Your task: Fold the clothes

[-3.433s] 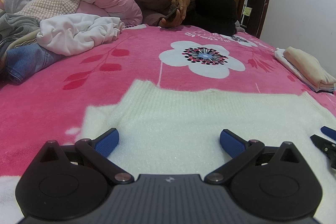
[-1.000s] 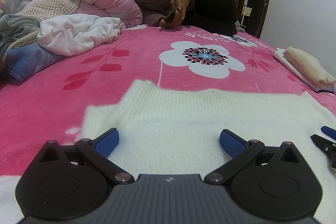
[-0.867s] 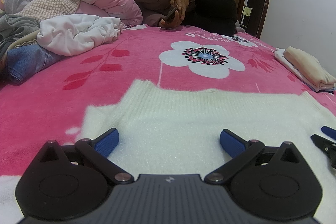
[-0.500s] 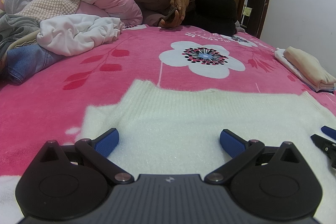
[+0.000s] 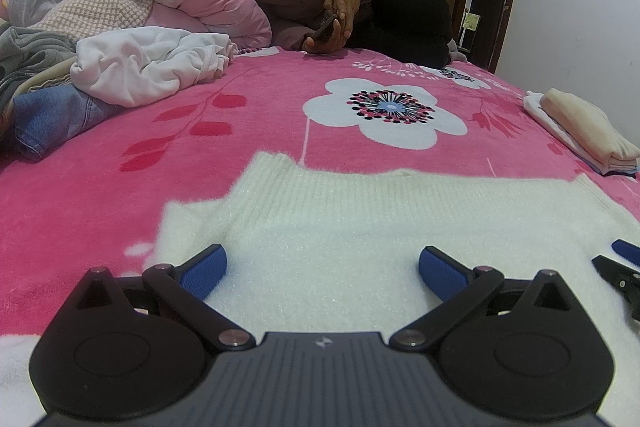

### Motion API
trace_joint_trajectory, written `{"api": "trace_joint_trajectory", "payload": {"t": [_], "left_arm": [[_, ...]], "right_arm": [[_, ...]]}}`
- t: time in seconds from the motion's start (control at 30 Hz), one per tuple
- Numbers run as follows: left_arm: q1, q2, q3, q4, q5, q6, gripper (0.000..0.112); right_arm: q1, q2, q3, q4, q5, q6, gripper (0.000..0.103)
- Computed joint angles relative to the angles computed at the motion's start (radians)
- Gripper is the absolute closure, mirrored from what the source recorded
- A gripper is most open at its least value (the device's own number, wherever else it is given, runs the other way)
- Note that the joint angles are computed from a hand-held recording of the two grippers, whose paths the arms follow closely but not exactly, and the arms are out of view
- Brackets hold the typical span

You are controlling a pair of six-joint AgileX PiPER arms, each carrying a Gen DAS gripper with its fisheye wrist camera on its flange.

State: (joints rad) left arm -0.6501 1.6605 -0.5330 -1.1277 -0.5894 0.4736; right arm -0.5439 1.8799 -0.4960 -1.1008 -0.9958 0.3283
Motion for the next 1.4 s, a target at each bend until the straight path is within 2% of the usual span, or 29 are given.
{"api": "trace_joint_trajectory", "payload": {"t": [0.2, 0.37, 0.5, 0.6, 0.7, 0.77, 0.8, 0.83, 0.87, 0.93, 0.97, 1.03, 1.1, 1.13, 1.17, 1.23, 1.27, 1.33, 1.4], "left_arm": [[-0.001, 0.001, -0.001, -0.005, -0.001, 0.005, 0.009], [-0.039, -0.037, 0.009, -0.124, -0.007, 0.132, 0.010], [-0.156, -0.122, 0.099, -0.254, -0.090, 0.212, 0.010], [-0.280, -0.202, 0.148, -0.473, -0.186, 0.305, 0.010], [-0.377, -0.376, 0.212, -0.529, -0.249, 0.295, 0.012], [-0.396, -0.427, 0.197, -0.506, -0.274, 0.343, 0.011], [-0.368, -0.424, 0.173, -0.468, -0.251, 0.377, 0.011], [-0.302, -0.391, 0.133, -0.413, -0.188, 0.390, 0.011], [-0.209, -0.343, 0.086, -0.344, -0.088, 0.381, 0.011], [-0.045, -0.224, -0.029, -0.280, 0.103, 0.386, 0.012], [0.013, -0.150, -0.092, -0.307, 0.162, 0.431, 0.015], [0.074, -0.014, -0.196, -0.458, 0.170, 0.580, 0.020], [0.095, 0.023, -0.217, -0.505, 0.165, 0.607, 0.019], [0.102, 0.036, -0.222, -0.502, 0.163, 0.601, 0.019], [0.100, 0.041, -0.226, -0.506, 0.159, 0.617, 0.019], [0.096, 0.050, -0.236, -0.517, 0.151, 0.651, 0.017], [0.096, 0.056, -0.243, -0.530, 0.147, 0.666, 0.017], [0.086, 0.068, -0.261, -0.573, 0.131, 0.700, 0.016], [0.078, 0.081, -0.276, -0.602, 0.115, 0.721, 0.016]], "right_arm": [[0.000, 0.000, 0.001, 0.001, -0.002, -0.001, 0.040], [-0.040, -0.001, 0.013, -0.042, -0.033, 0.000, 0.040], [-0.182, -0.010, 0.043, -0.189, -0.102, -0.033, 0.039], [-0.330, -0.055, 0.064, -0.347, -0.116, -0.033, 0.036], [-0.392, -0.181, 0.027, -0.519, -0.053, 0.197, 0.033], [-0.384, -0.242, -0.027, -0.616, -0.065, 0.372, 0.033], [-0.364, -0.262, -0.046, -0.624, -0.084, 0.421, 0.033], [-0.308, -0.273, -0.060, -0.595, -0.094, 0.450, 0.032], [-0.240, -0.282, -0.075, -0.552, -0.093, 0.476, 0.032], [-0.082, -0.254, -0.103, -0.459, 0.004, 0.488, 0.032], [-0.005, -0.233, -0.124, -0.417, 0.059, 0.495, 0.032], [0.134, -0.180, -0.180, -0.339, 0.157, 0.502, 0.033], [0.168, -0.148, -0.192, -0.262, 0.288, 0.406, 0.033], [0.155, -0.126, -0.210, -0.269, 0.313, 0.391, 0.033], [0.108, -0.112, -0.221, -0.301, 0.298, 0.416, 0.033], [-0.026, -0.085, -0.282, -0.470, 0.202, 0.581, 0.034], [-0.051, -0.091, -0.305, -0.527, 0.197, 0.641, 0.034], [-0.067, -0.112, -0.328, -0.588, 0.201, 0.721, 0.034], [-0.034, -0.138, -0.312, -0.562, 0.202, 0.747, 0.033]]}}
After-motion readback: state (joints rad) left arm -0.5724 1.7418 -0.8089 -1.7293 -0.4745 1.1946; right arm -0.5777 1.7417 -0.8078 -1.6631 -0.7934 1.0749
